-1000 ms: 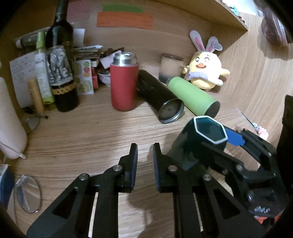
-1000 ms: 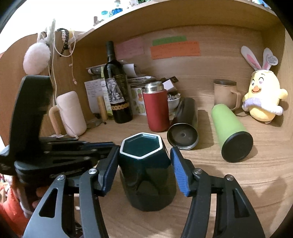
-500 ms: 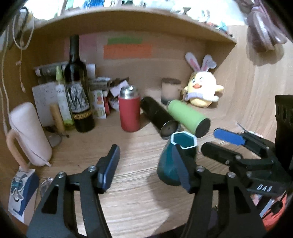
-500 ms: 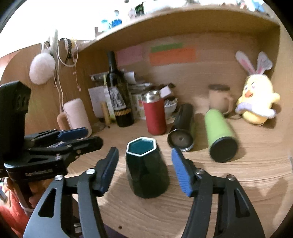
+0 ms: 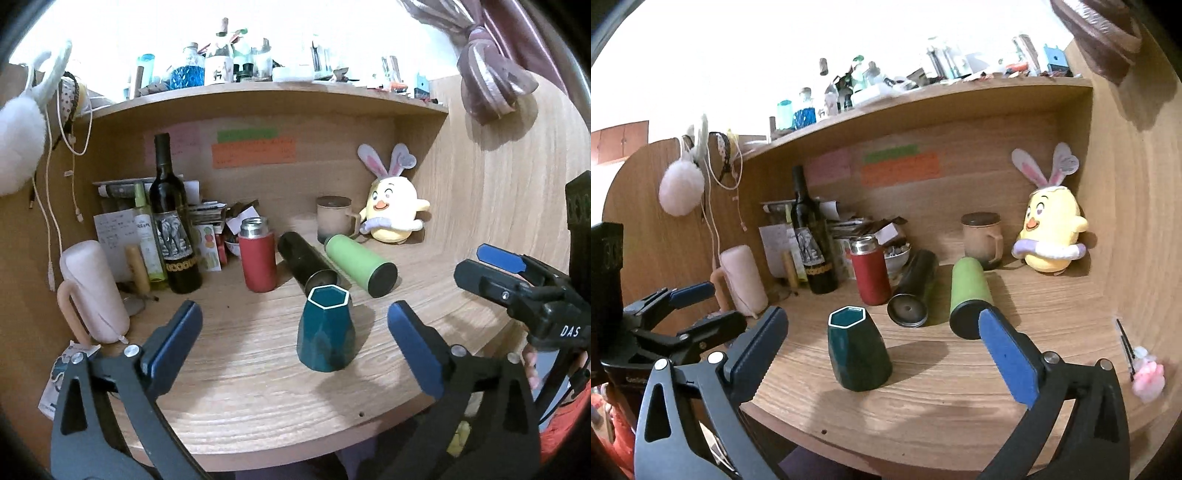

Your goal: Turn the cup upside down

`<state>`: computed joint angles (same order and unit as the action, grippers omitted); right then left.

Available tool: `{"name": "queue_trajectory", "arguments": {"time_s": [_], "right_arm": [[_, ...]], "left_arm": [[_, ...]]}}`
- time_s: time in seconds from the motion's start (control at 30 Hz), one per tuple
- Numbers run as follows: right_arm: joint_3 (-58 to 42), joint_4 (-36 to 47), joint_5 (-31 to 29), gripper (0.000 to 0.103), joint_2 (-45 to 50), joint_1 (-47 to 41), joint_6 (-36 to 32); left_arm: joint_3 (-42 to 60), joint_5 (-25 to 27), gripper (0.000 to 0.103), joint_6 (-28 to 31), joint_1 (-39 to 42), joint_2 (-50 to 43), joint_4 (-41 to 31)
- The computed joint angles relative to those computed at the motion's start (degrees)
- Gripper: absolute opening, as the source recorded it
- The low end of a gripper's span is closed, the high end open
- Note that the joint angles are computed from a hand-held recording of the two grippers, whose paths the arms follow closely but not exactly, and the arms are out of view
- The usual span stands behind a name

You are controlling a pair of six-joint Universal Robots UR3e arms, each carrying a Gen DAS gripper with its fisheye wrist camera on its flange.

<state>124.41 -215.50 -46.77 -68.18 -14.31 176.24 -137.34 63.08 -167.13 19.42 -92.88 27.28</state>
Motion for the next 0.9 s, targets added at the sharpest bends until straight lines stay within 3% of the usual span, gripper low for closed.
{"name": "queue_trajectory", "arguments": {"time_s": [0.3, 0.9], "right_arm": [[3.91, -1.71, 0.56, 0.103, -2.64, -1.84, -0.86], [2.82, -0.97, -1.27, 0.103, -2.58, -0.2, -1.53]], "left_arm": [[-4.18, 0.26, 0.103, -0.91, 0.37, 3.55, 2.73], [-2.09, 0.31, 0.103, -1.79, 0.31, 2.05, 1.38]]}}
